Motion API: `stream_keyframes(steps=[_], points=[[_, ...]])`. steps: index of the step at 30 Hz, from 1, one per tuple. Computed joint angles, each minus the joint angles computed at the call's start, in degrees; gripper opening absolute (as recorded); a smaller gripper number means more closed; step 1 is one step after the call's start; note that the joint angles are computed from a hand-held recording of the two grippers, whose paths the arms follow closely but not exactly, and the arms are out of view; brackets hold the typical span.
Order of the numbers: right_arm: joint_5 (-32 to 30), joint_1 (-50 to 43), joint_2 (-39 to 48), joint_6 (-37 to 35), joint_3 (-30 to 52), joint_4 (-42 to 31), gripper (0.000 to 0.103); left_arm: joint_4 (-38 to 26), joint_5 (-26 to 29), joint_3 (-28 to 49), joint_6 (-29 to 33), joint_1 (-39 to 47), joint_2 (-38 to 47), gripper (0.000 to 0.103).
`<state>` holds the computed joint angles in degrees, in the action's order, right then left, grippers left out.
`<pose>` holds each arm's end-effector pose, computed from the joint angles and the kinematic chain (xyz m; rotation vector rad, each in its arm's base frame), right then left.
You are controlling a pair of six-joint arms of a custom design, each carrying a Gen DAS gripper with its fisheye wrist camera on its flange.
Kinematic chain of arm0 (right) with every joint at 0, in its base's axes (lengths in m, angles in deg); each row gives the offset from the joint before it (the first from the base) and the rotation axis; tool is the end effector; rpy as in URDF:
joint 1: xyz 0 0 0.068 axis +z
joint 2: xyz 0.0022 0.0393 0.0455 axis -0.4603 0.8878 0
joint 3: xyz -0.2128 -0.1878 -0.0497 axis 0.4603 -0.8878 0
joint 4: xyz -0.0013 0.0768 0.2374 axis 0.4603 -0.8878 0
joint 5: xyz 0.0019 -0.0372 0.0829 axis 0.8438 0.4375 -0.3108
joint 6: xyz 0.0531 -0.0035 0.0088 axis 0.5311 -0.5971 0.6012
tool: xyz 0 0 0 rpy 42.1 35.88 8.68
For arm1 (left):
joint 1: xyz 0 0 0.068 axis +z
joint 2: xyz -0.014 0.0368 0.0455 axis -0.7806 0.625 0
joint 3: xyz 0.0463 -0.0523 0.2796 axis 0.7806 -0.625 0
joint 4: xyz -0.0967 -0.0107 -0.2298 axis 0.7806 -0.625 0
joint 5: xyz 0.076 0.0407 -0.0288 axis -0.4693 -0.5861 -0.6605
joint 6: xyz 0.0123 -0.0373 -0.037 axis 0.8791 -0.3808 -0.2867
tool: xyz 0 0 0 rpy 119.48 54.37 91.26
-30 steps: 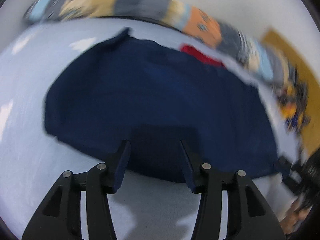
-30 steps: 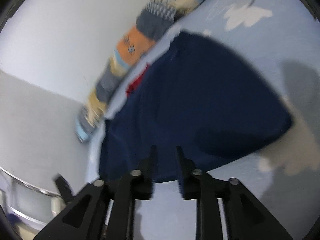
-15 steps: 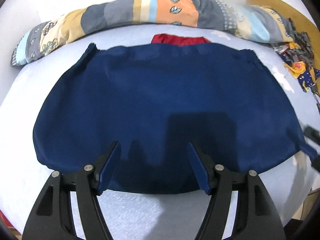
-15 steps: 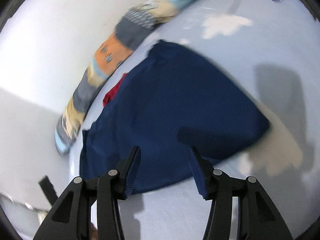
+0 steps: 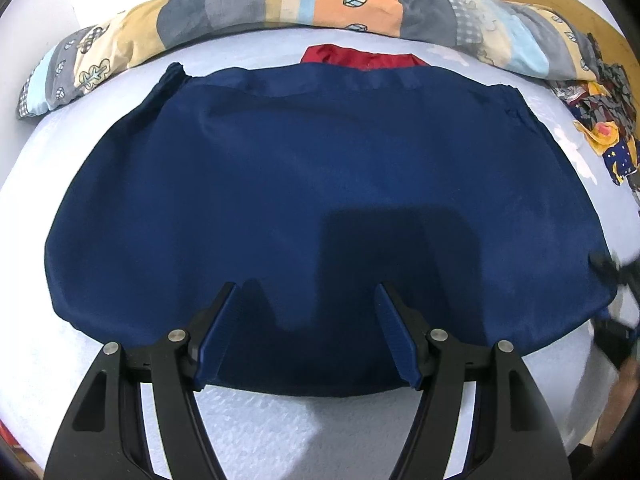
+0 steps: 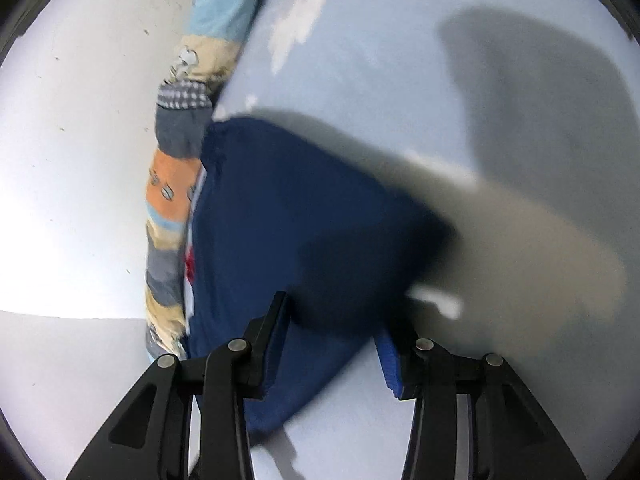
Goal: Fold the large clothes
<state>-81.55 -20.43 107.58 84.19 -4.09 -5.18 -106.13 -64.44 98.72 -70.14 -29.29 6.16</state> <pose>0.3330 0.0591 0.1976 0.8677 2.3901 1.1576 0.2990 0.1189 0.2373 -0.3014 2.6410 0.1018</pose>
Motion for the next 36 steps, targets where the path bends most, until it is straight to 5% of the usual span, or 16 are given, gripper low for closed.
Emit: stream_keyframes(steps=[4, 7, 12, 20, 25, 29, 33, 36], points=[[-9.0, -3.2, 9.8, 2.0, 7.0, 6.9, 0.046, -0.2, 0.3, 0.5, 0.2, 0.3, 0.4, 0.068], [-16.2, -3.7, 15.7, -5.2, 15.3, 0.9, 0.041, -0.6, 0.6, 1.3, 0.2, 0.9, 1.0, 0.068], [-8.5, -1.2, 11.1, -9.6, 17.3, -7.8, 0.024, -1.0, 1.4, 3.1, -0.7, 1.9, 2.1, 0.068], [-6.6, 1.2, 4.2, -9.4, 16.6, -7.8, 0.023, 2.4, 0.7, 1.0, 0.2, 2.0, 2.9, 0.07], [-7.6, 1.1, 3.2, -10.8, 16.8, -8.6, 0.023, 5.5, -4.8, -1.4, 1.8, -0.9, 1.7, 0.074], [-9.2, 0.3, 2.5, -10.9, 16.9, -8.8, 0.023, 12.7, -2.2, -4.6, 0.0, -1.0, -2.6, 0.074], [-9.6, 0.4, 2.9, -11.5, 18.3, -9.3, 0.022, 12.0, -3.6, -2.9, 0.2, -3.1, 2.8, 0.076], [-9.9, 0.8, 3.9, -11.8, 19.7, -9.5, 0.022, 18.7, -7.4, -6.1, 0.0, -3.8, 3.2, 0.098]])
